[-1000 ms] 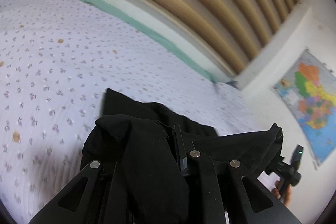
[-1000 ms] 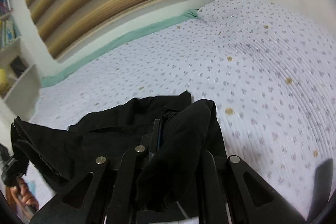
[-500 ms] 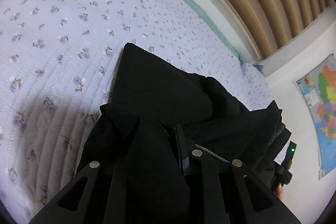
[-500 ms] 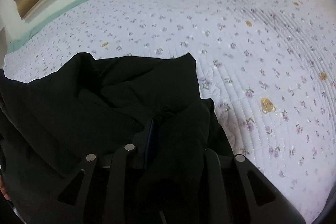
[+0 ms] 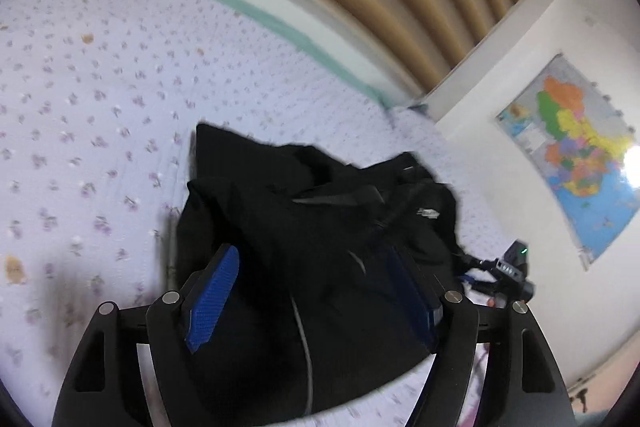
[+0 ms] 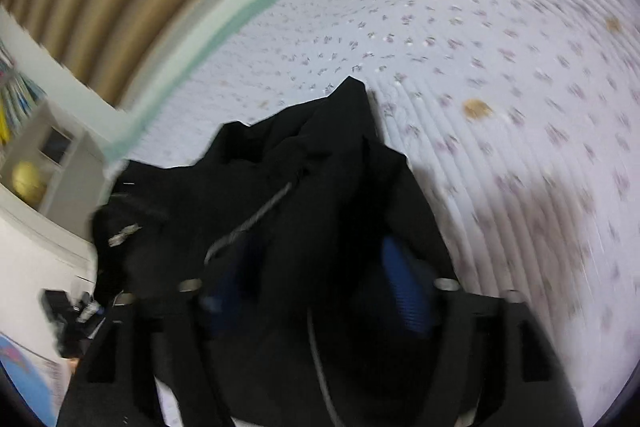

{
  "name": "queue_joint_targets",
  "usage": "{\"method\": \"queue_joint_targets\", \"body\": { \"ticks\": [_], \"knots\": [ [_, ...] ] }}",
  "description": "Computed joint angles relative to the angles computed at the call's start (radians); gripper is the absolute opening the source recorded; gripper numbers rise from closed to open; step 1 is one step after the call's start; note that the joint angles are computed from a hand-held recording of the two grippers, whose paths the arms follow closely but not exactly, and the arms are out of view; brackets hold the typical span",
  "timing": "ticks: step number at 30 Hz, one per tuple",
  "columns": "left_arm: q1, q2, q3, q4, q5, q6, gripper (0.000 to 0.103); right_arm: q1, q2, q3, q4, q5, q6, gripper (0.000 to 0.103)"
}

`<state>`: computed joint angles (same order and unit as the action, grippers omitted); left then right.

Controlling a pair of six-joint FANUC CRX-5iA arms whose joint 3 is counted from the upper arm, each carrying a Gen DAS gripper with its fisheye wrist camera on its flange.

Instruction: Fold large clothes

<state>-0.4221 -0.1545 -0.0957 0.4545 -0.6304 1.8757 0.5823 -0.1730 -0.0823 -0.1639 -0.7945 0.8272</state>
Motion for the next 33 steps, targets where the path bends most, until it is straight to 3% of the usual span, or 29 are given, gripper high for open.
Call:
{"method": "queue_joint_targets", "body": {
  "ticks": [2,5,8,11,15,19,21,23,25,26,27,28,29,30,32,33],
  "knots": [
    [-0.001,-0.021,0.023,-0.079,-0.025,0.047,0.078,-0.003,-0.048,-0.032,-0.015,0.015,0.016,0.083],
    [-0.017,0.005,0.12,-0.26,-0.131,0.179,0.078,0.09,-0.041,-0.047,0.238,-0.034,-0.103,0.083],
    [-0.005,0.045,0.142,-0.266,-0.154,0.191,0.078,0.155,0.009,-0.018,0.407,-0.1,-0.122,0.083],
    [0.009,0.095,0.196,-0.32,-0.203,0.241,0.078,0.169,0.057,0.018,0.49,-0.137,-0.124,0.083],
    [0.043,0.141,0.22,-0.287,-0.198,0.224,0.078,0.094,0.118,0.083,0.421,-0.106,-0.064,0.084],
    [0.051,0.199,0.287,-0.278,-0.226,0.16,0.078,0.01,0.23,0.22,0.286,-0.11,0.107,0.084],
    [0.075,0.222,0.276,-0.203,-0.209,0.116,0.078,-0.014,0.285,0.283,0.239,-0.129,0.171,0.084],
    [0.116,0.257,0.247,-0.055,-0.206,0.07,0.078,-0.038,0.344,0.359,0.172,-0.155,0.25,0.084],
    [0.131,0.292,0.241,0.03,-0.214,0.033,0.078,-0.066,0.403,0.441,0.078,-0.222,0.323,0.084],
    [0.128,0.303,0.246,0.037,-0.209,0.022,0.078,-0.068,0.424,0.462,0.067,-0.243,0.332,0.081],
    [0.124,0.307,0.247,0.037,-0.198,0.015,0.077,-0.054,0.422,0.449,0.099,-0.232,0.323,0.063],
    [0.119,0.301,0.237,0.037,-0.172,0.008,0.071,-0.031,0.411,0.417,0.158,-0.204,0.307,0.052],
    [0.112,0.278,0.205,0.045,-0.115,-0.01,0.053,0.001,0.382,0.355,0.252,-0.157,0.26,0.035],
    [0.109,0.262,0.183,0.056,-0.082,-0.029,0.043,0.016,0.36,0.315,0.297,-0.123,0.234,0.022],
    [0.102,0.221,0.143,0.068,-0.035,-0.037,0.018,0.061,0.297,0.203,0.462,-0.054,0.115,0.018],
    [0.098,0.205,0.131,0.07,-0.018,-0.038,0.015,0.079,0.274,0.171,0.525,-0.044,0.068,0.016]
  ]
}}
